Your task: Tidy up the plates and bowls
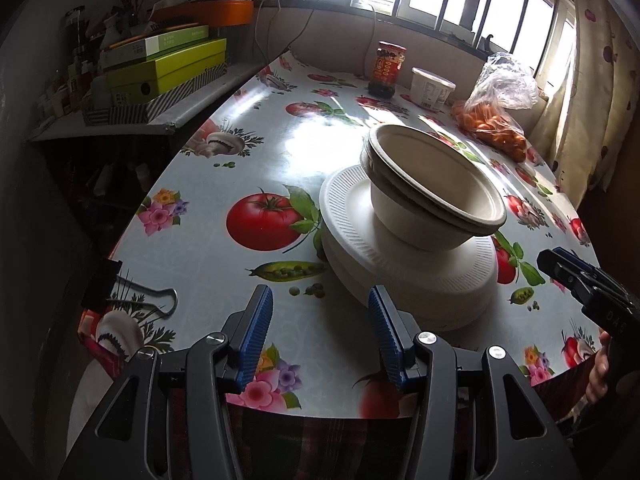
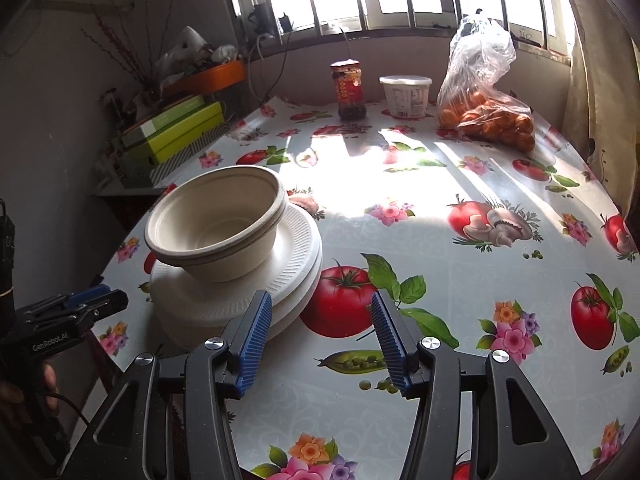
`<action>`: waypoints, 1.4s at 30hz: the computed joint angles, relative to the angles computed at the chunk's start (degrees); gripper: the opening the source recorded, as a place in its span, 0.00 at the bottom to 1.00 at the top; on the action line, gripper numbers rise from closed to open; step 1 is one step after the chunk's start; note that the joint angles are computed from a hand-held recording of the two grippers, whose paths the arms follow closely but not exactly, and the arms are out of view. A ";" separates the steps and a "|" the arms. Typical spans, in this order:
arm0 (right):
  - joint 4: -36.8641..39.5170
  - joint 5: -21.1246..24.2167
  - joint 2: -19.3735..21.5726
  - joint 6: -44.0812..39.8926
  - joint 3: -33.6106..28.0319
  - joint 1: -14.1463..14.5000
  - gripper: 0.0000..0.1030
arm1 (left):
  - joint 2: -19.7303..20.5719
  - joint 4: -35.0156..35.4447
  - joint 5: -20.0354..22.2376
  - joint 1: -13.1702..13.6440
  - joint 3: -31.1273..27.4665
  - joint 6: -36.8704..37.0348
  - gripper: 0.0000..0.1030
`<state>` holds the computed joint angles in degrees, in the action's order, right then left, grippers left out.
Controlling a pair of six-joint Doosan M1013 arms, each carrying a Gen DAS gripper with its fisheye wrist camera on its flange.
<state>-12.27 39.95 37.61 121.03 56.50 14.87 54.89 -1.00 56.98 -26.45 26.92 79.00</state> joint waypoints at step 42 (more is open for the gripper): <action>-5.74 7.33 2.52 -0.98 -1.04 1.72 0.74 | -0.40 10.11 -3.90 -1.62 4.97 -4.58 0.58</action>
